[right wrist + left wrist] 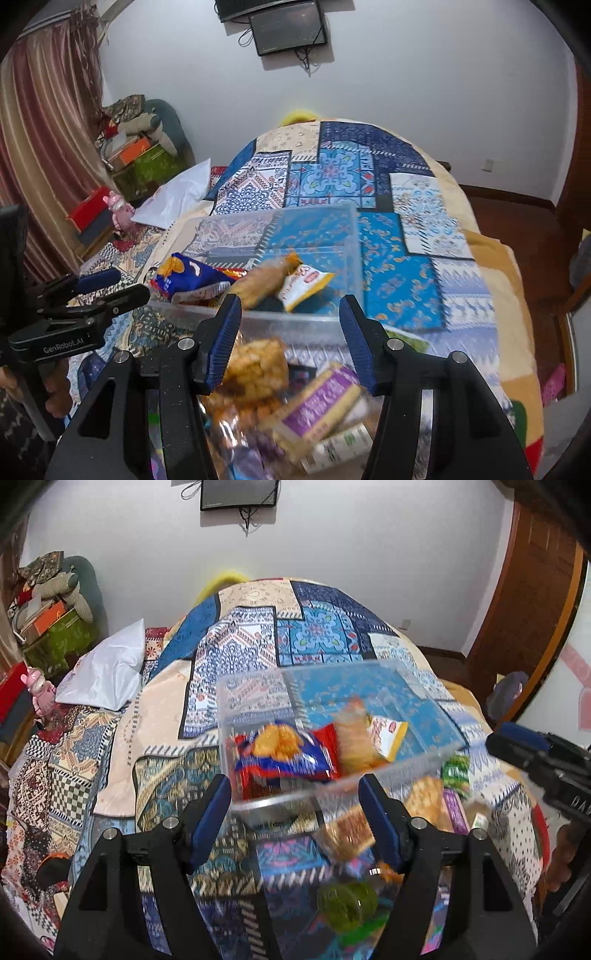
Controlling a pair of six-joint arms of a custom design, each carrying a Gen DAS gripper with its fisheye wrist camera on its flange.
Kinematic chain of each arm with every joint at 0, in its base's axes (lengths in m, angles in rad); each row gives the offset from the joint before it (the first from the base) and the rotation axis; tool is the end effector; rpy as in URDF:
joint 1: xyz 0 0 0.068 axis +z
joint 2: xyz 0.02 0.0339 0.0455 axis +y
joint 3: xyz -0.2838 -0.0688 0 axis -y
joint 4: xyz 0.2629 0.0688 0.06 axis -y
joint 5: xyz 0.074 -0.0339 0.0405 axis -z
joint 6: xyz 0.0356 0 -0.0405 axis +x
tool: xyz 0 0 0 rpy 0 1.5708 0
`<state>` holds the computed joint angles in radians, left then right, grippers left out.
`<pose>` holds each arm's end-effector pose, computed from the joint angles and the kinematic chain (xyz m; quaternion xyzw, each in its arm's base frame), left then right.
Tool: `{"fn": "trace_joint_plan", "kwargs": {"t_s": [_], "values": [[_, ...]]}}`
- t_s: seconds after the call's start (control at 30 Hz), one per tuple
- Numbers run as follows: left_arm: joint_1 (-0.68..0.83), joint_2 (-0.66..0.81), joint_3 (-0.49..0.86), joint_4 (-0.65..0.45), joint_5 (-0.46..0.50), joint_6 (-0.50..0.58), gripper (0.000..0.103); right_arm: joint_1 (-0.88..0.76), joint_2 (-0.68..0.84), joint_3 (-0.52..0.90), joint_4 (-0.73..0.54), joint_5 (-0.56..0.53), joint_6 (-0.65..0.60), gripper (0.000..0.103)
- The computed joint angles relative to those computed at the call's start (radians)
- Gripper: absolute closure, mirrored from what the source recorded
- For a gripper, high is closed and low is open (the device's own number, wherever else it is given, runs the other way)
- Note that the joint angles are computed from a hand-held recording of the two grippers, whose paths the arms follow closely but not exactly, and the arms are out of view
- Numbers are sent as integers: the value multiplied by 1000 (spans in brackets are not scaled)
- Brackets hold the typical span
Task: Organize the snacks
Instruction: 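Grasp the green-zip cookie bag with the left gripper while the right grasps the purple-label roll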
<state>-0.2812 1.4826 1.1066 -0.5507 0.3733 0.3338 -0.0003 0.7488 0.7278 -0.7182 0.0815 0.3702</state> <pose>0.3095 -0.1029 0.2698 0.3381 0.8706 -0.1678 0.3155 0.1571 -0.0029 0.2874 0.1845 0.8954 0.0376 0.4036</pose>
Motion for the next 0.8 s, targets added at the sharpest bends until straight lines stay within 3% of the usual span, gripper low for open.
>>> {"fn": "trace_joint_plan", "kwargs": {"t_s": [0.37,0.7,0.8], "values": [[1,-95,-149,-47,-3,44,32,60,-139,-113,-116,39,87,45],[-13,-157,-244,-52,-8,82,32,108,-21,-205,-18,15,141,45],[-23,-180,-264,-45,-13,91,32,97,8,-219,17,10,153,37]]}}
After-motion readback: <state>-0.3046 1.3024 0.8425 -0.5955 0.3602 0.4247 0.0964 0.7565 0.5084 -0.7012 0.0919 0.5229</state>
